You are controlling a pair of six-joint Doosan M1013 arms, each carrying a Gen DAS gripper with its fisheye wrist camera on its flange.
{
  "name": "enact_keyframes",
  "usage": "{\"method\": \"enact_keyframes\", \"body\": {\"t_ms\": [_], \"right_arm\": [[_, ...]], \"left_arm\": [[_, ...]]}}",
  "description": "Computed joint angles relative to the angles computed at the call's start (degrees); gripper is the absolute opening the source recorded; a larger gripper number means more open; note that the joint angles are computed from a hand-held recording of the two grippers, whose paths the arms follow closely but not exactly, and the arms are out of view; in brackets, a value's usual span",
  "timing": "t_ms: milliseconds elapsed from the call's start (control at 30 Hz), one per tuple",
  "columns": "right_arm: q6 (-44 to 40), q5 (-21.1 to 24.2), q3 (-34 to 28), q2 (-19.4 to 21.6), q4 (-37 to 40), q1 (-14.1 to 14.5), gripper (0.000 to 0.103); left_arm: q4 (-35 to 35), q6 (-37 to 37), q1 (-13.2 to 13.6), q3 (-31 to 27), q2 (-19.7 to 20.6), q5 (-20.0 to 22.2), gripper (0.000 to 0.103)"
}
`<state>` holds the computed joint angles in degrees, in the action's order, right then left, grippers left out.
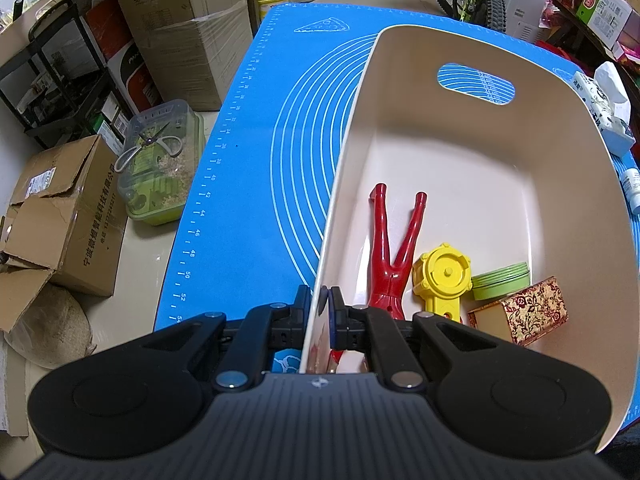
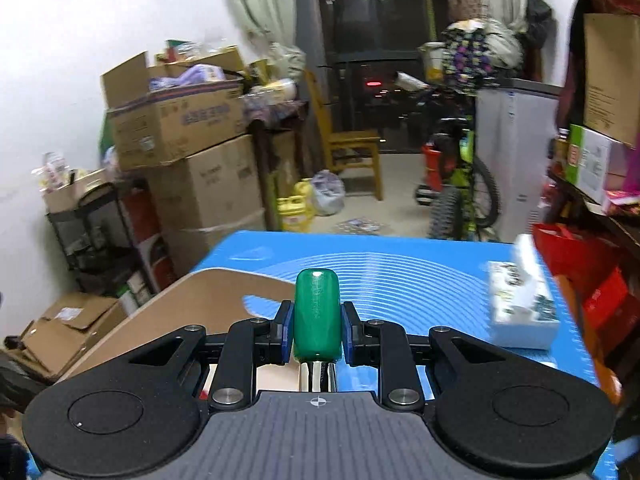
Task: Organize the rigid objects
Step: 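Carry the screwdriver with the right tool and release it into the bin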
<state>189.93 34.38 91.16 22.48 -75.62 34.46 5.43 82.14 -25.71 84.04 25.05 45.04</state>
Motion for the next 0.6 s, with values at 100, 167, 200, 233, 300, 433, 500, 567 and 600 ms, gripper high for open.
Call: {"method": "enact_keyframes", "body": {"t_ms": [100, 167, 200, 233, 300, 433, 500, 567, 600], "right_arm": [[-2.93, -1.90, -1.88, 1.23, 1.56, 0.28, 0.033], [-5.68, -3.25, -3.09, 2.08, 3.36, 0.45, 0.033], [-6.84, -3.68, -3.54, 2.43, 4.22, 0.68, 0.033], [-8.88, -4.32, -4.19, 2.90, 5.74, 0.78, 0.033], [-13.85, -5.34, -5.50, 3.80, 9.63, 0.93, 0.033], [-26.41, -5.91, -8.38, 5.89, 20.23, 1.41, 0.033], [-33.63, -5.37, -9.95, 6.94, 26.62, 1.46, 0.033], [-40.04, -4.45, -11.43, 7.89, 32.37, 1.40, 0.033], [-43.23, -4.07, -11.87, 8.24, 35.18, 1.44, 0.033]], "left_arm": [[-0.07, 0.12, 0.07, -0.05, 0.01, 0.04, 0.011], [0.01, 0.13, 0.09, -0.09, 0.05, 0.03, 0.011], [0.01, 0.13, 0.09, -0.09, 0.05, 0.03, 0.011], [0.01, 0.13, 0.09, -0.09, 0.05, 0.03, 0.011], [0.01, 0.13, 0.09, -0.09, 0.05, 0.03, 0.011], [-0.04, 0.38, 0.12, -0.09, 0.05, -0.02, 0.010], [0.00, 0.28, 0.10, -0.10, 0.06, 0.01, 0.010], [0.00, 0.30, 0.10, -0.10, 0.06, 0.02, 0.010], [0.01, 0.28, 0.09, -0.09, 0.05, 0.00, 0.010]]}}
